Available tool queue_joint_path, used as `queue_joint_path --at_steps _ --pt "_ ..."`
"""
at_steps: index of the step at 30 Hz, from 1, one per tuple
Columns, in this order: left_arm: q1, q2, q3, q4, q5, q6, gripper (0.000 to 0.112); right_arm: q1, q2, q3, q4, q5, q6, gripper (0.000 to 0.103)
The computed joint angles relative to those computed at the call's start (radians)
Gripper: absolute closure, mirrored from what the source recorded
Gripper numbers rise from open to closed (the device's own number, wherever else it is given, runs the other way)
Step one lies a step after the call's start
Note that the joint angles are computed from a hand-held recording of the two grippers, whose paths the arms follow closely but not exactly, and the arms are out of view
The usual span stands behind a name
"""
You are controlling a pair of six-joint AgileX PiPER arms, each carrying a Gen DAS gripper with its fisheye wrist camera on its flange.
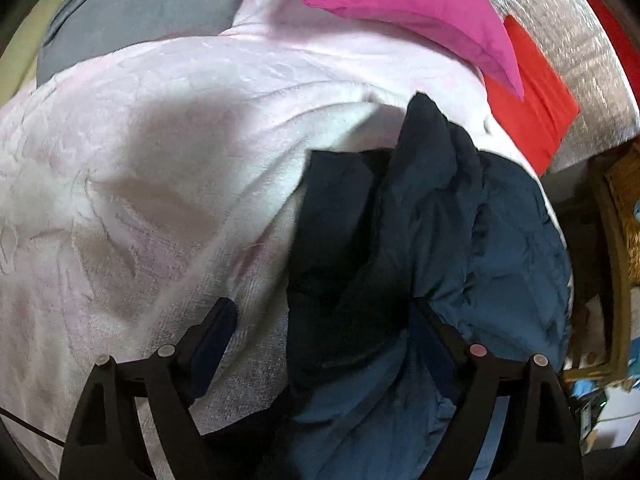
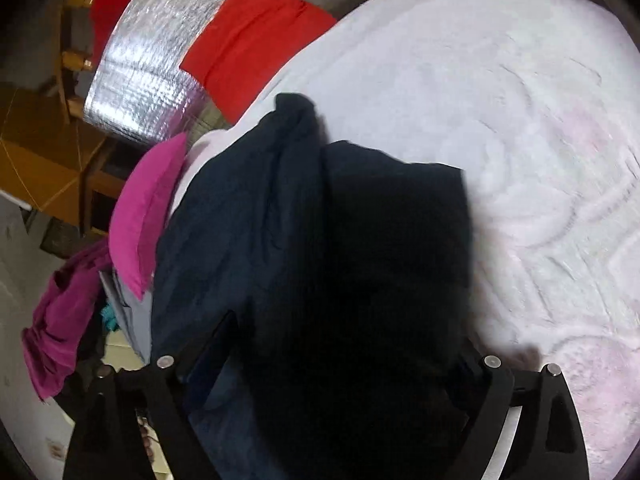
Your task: Fold large clothes
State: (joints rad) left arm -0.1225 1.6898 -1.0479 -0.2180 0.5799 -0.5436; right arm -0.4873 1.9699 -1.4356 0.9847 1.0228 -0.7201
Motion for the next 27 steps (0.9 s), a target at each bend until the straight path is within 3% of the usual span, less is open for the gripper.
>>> queue_joint_path --at_steps 2,4,8,13,18,23,24,25,26,27 --pt "-0.012 0.005 -0.003 0.017 -0.007 -0.029 0.025 0.032 -0.022 0.019 0.009 -0.046 -0.011 0.015" --pt "-0.017 0.012 -0.008 0.01 -0.012 -0.047 0.025 0.08 -0.045 0.034 -0.005 -0.12 -0.008 0.04" --pt "0.005 0.006 0.002 -0.025 -0.007 -0.018 0.025 0.134 -0.049 0.044 -0.054 -0.234 0.027 0.043" --pt "0.024 -0.044 0.026 -0.031 0.045 0.012 0.025 0.086 -0.054 0.037 -0.046 -0.162 0.062 0.037" --pt "0.051 -0.097 0.046 -0.071 0.104 0.059 0.025 -0.006 -0.085 0.077 -0.006 -0.096 -0.008 0.031" --pt "0.032 -0.124 0.087 -0.07 0.085 0.053 0.025 -0.059 -0.039 0.061 0.034 0.005 -0.046 0.029" --pt "0.024 -0.126 0.093 -0.068 0.074 0.045 0.031 -0.046 -0.033 0.065 0.041 -0.011 -0.065 0.029" --pt "0.022 -0.129 0.103 -0.101 0.053 0.075 0.039 -0.037 -0.037 0.078 0.041 -0.025 -0.077 0.037" --pt "0.03 -0.13 0.113 -0.174 0.035 0.139 0.062 -0.007 -0.038 0.076 0.025 -0.056 -0.069 0.042" --pt "0.029 -0.131 0.114 -0.207 0.03 0.164 0.068 0.015 -0.048 0.084 0.013 -0.097 -0.066 0.046"
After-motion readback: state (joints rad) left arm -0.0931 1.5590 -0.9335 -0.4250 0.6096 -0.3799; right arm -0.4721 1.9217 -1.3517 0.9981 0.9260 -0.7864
